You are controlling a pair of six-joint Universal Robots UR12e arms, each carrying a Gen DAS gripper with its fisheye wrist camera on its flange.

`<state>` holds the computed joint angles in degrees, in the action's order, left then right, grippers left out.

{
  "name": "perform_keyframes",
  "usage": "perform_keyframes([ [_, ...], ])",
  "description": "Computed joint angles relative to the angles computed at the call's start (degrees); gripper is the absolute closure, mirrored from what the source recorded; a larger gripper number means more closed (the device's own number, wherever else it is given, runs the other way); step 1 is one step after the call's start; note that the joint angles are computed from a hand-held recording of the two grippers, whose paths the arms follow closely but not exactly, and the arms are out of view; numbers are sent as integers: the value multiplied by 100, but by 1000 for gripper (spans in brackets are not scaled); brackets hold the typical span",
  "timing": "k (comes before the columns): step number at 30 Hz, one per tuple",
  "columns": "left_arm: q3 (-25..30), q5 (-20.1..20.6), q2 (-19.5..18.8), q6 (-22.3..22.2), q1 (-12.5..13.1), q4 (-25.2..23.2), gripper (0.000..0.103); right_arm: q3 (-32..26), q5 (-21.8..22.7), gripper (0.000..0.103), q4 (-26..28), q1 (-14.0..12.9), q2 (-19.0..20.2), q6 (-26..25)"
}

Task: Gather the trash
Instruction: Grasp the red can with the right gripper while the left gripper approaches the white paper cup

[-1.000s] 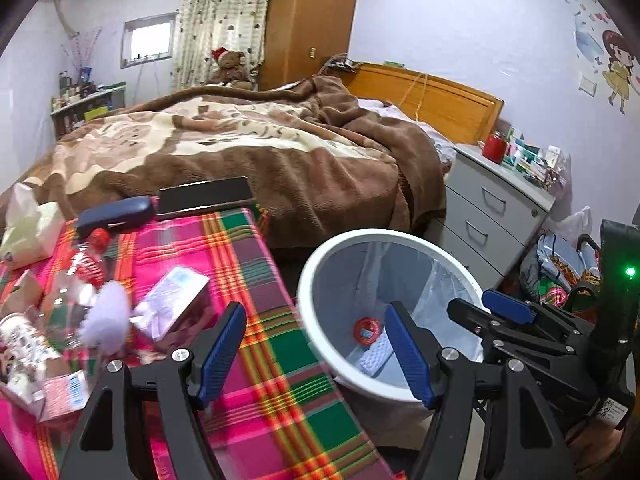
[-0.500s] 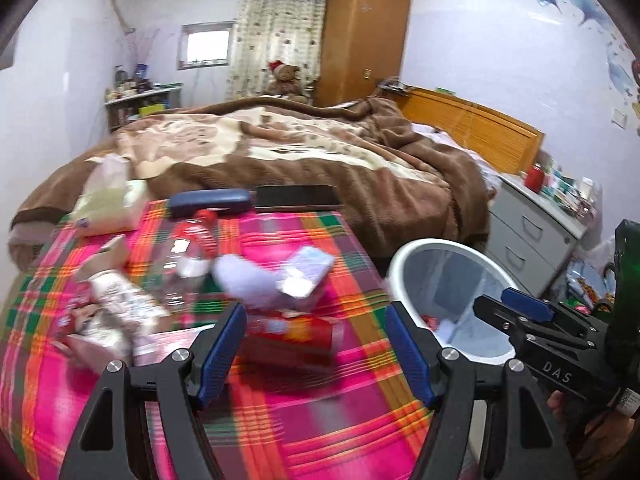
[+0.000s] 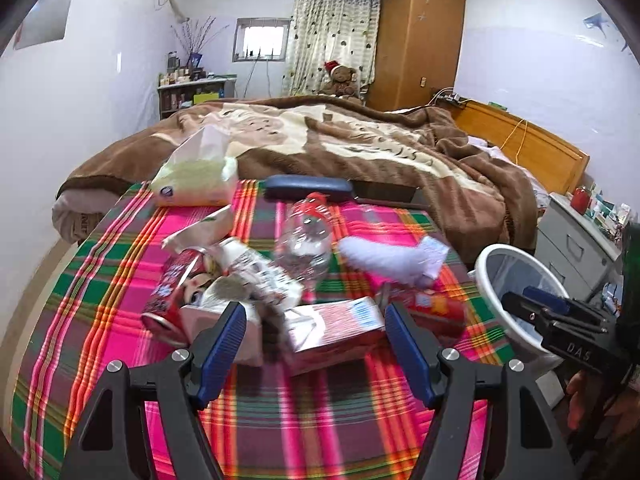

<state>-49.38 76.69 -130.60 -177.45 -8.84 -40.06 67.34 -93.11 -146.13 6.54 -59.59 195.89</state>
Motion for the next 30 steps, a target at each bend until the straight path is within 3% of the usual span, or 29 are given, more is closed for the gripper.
perform_keyframes([
  [12, 302, 89, -205, 43, 142, -477, 31, -467, 889, 49, 254, 5, 322, -948],
  [21, 418, 195, -299, -44, 203, -558, 31, -825, 904, 44, 824, 85, 507, -1523],
  [26, 579, 201, -403, -44, 242, -721, 31, -859, 1130, 44, 1119, 103, 489, -1803],
  [30, 765, 95, -515, -1, 253, -832, 30, -998, 867, 44, 1280, 162, 571, -1726],
])
